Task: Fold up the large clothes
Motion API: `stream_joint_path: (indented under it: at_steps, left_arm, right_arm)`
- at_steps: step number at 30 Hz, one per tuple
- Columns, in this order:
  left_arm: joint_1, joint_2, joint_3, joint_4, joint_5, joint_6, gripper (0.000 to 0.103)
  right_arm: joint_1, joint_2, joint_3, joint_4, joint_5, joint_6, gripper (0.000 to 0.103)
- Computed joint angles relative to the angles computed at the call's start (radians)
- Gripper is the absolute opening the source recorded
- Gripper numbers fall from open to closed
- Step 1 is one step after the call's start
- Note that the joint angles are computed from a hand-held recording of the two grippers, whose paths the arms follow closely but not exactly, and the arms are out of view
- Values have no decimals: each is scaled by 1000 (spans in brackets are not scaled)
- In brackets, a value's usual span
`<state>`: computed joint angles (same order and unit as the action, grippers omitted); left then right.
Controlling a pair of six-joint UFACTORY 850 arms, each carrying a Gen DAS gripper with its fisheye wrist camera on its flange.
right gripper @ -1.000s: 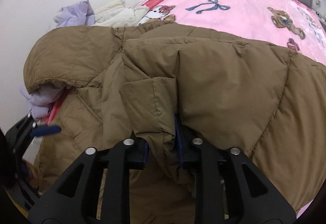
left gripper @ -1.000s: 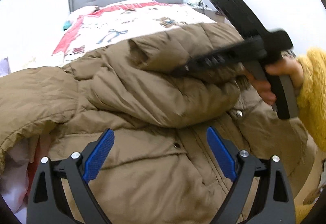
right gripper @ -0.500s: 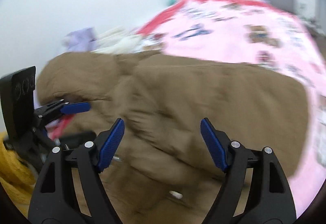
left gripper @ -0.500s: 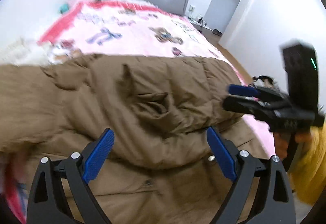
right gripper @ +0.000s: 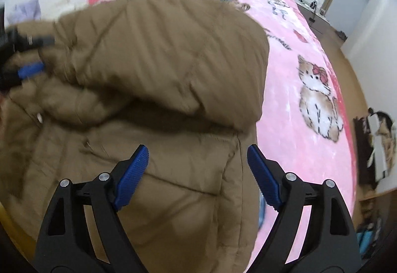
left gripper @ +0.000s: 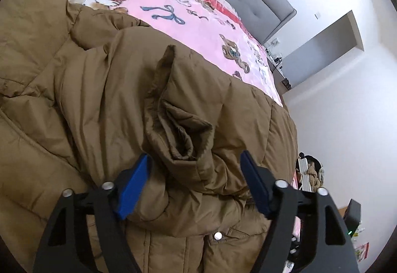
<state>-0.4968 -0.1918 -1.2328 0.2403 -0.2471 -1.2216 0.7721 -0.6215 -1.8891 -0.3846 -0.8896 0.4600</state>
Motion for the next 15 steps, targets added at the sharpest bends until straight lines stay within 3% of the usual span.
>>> stream_joint_path:
  at_steps: [1, 2, 4, 9, 11, 13, 15]
  left_arm:
    - [-1, -8, -7, -6, -9, 3, 60]
    - [-2, -23, -20, -11, -29, -2, 42]
    - [-5, -37, -36, 57, -84, -91, 20]
    - [-12, -28, -52, 359, -148, -391, 12]
    - [-7, -26, -74, 458, -164, -423, 12]
    - [2, -34, -106, 543, -171, -411, 12]
    - [9, -55, -140, 551, -193, -347, 12]
  right_arm:
    - [10, -12, -8, -45, -19, 15, 78]
    - [18, -20, -9, -96, -31, 37, 78]
    - [28, -35, -15, -158, -30, 72, 78]
    - [28, -63, -27, -300, -13, 84, 74]
    - [17, -56, -27, -288, 37, 77, 60]
    - [-1, -43, -26, -242, 128, 66, 59]
    - [-11, -74, -80, -227, 140, 49, 59]
